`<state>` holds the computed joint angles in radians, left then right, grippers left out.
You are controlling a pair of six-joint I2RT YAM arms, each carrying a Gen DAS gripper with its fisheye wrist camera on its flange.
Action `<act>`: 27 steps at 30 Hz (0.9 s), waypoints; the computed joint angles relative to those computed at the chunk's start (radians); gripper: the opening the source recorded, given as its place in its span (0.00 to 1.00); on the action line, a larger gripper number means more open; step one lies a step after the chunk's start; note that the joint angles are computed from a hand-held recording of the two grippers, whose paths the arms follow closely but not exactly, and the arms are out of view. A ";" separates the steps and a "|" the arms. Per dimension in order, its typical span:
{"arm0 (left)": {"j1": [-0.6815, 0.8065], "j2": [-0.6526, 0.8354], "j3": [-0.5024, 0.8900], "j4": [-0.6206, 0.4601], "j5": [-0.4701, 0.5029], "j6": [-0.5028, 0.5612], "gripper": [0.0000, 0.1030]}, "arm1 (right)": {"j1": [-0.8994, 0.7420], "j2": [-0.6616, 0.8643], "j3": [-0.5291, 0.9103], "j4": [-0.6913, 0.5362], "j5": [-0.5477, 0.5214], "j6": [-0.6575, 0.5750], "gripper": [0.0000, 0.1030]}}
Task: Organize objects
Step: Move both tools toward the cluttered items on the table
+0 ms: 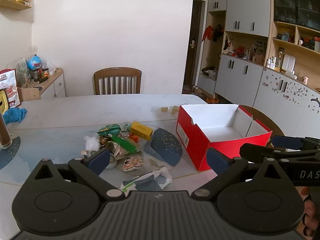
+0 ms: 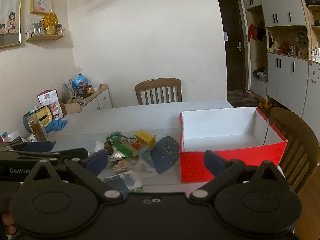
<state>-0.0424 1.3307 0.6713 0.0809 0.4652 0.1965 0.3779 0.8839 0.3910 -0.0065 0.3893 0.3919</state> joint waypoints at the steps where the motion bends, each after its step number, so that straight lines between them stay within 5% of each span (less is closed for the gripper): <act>1: 0.006 0.015 0.008 0.003 0.007 0.003 1.00 | 0.004 0.021 0.009 0.008 0.004 0.000 0.98; 17: 0.097 0.413 0.333 -0.009 0.067 0.115 1.00 | 0.023 0.448 0.219 0.132 0.032 0.044 0.98; 27: 0.130 0.706 0.616 -0.102 0.063 0.204 1.00 | 0.022 0.696 0.396 0.066 -0.019 0.096 0.94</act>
<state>0.0876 2.0371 1.2875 -0.0208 0.5277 0.4007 0.4002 1.5801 0.7872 0.0590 0.3703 0.4881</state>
